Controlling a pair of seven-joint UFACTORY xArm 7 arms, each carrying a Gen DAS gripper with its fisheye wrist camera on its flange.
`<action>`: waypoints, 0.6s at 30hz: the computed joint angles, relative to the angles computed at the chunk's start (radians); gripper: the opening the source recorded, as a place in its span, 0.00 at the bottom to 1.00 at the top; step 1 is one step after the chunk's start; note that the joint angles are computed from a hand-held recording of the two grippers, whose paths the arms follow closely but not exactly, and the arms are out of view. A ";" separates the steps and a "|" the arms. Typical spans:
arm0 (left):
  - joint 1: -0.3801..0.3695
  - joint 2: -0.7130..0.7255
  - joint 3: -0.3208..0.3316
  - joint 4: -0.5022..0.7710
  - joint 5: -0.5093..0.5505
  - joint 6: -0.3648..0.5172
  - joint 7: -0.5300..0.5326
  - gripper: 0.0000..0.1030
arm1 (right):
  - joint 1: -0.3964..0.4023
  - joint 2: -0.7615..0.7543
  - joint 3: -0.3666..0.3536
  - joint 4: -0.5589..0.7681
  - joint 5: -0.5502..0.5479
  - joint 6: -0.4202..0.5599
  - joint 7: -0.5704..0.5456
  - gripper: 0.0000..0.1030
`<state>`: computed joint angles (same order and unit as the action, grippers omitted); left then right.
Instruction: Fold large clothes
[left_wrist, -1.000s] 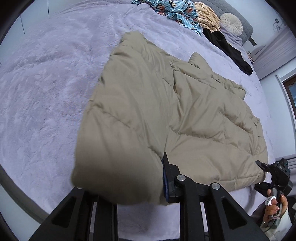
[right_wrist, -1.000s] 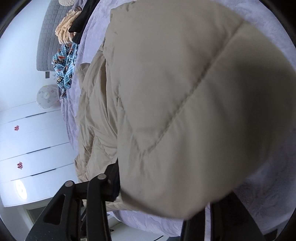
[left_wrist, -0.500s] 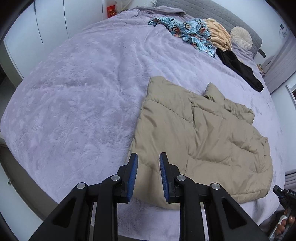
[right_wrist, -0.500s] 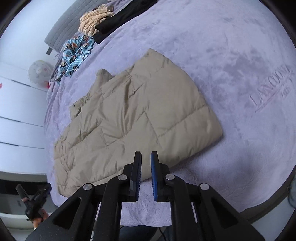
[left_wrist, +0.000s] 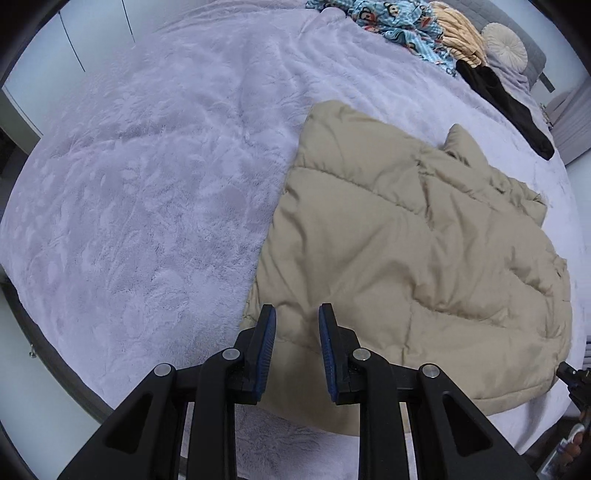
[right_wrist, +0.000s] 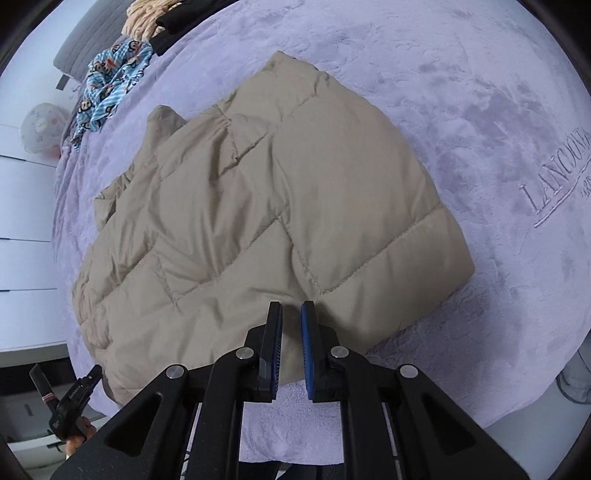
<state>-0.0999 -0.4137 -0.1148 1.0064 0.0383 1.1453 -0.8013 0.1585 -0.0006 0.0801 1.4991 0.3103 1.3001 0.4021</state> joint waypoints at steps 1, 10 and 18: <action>-0.002 -0.005 -0.003 0.012 0.005 -0.002 0.004 0.25 | -0.001 -0.001 -0.001 0.010 0.012 0.005 -0.007 0.11; -0.025 -0.008 -0.051 0.102 0.033 -0.005 -0.056 0.53 | 0.024 0.039 0.019 0.096 0.050 0.020 -0.050 0.12; -0.054 -0.006 -0.125 0.186 0.105 0.086 -0.171 1.00 | 0.016 -0.020 0.005 0.046 0.053 0.032 -0.077 0.13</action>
<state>-0.1538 -0.4201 -0.2399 1.1926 0.1430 1.2314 -0.9722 0.1741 -0.0211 0.0852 1.5455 0.3634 1.3319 0.3248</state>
